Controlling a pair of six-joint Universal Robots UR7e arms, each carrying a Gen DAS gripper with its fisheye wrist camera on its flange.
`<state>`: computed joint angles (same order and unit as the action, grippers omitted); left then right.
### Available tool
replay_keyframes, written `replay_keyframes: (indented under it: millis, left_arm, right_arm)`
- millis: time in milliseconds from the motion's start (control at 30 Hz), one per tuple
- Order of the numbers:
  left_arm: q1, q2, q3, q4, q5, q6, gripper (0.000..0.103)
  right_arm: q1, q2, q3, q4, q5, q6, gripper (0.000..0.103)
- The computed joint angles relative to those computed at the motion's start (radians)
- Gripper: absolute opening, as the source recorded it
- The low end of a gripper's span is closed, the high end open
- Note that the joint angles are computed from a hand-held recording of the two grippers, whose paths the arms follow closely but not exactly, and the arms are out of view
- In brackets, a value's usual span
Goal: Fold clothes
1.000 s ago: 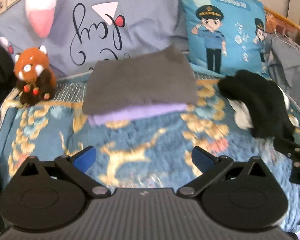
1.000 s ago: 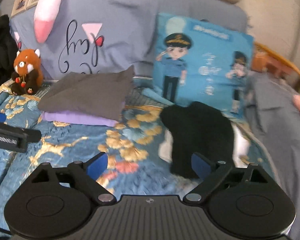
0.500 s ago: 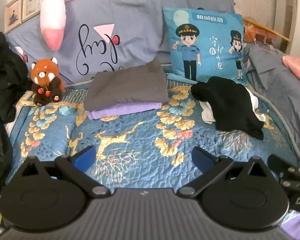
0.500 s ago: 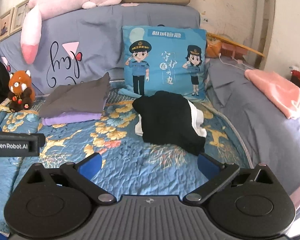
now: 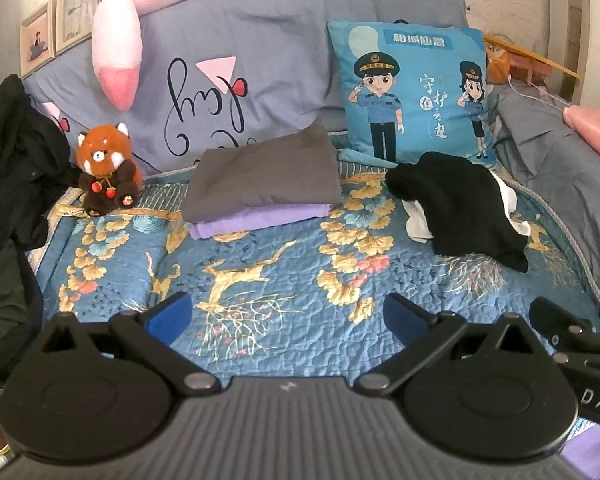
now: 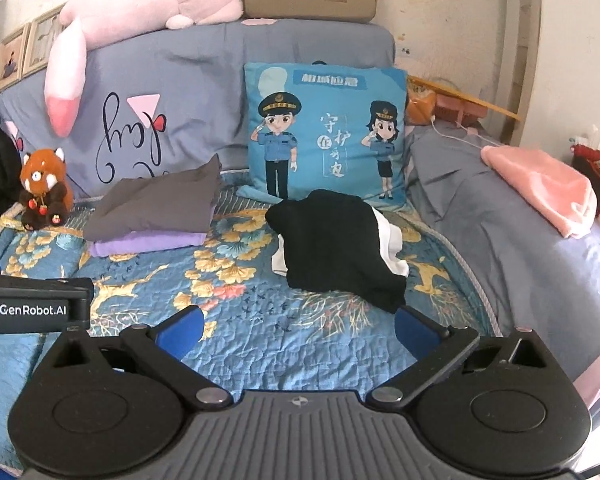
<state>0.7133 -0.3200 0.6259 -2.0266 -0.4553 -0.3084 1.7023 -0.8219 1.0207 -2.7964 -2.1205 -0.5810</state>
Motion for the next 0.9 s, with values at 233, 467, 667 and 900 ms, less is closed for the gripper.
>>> replay_keyframes:
  millis: [233,467,667,900]
  left_arm:
    - [-0.006,-0.009,0.015,-0.003,-0.012,-0.008,0.103]
    - [-0.007,-0.015,0.025,-0.01,-0.021,-0.009,0.103]
    - [-0.009,-0.015,0.031,-0.023,-0.017,0.001,0.103]
    - [-0.007,-0.017,0.043,-0.054,-0.024,0.005,0.103]
  right_arm:
    - [-0.006,-0.031,0.03,0.025,0.031,0.051,0.103]
    - [-0.003,-0.033,0.031,0.017,0.035,0.061,0.103]
    - [-0.005,-0.034,0.035,0.033,0.037,0.064,0.103]
    - [-0.004,-0.028,0.028,0.029,0.02,0.063,0.103]
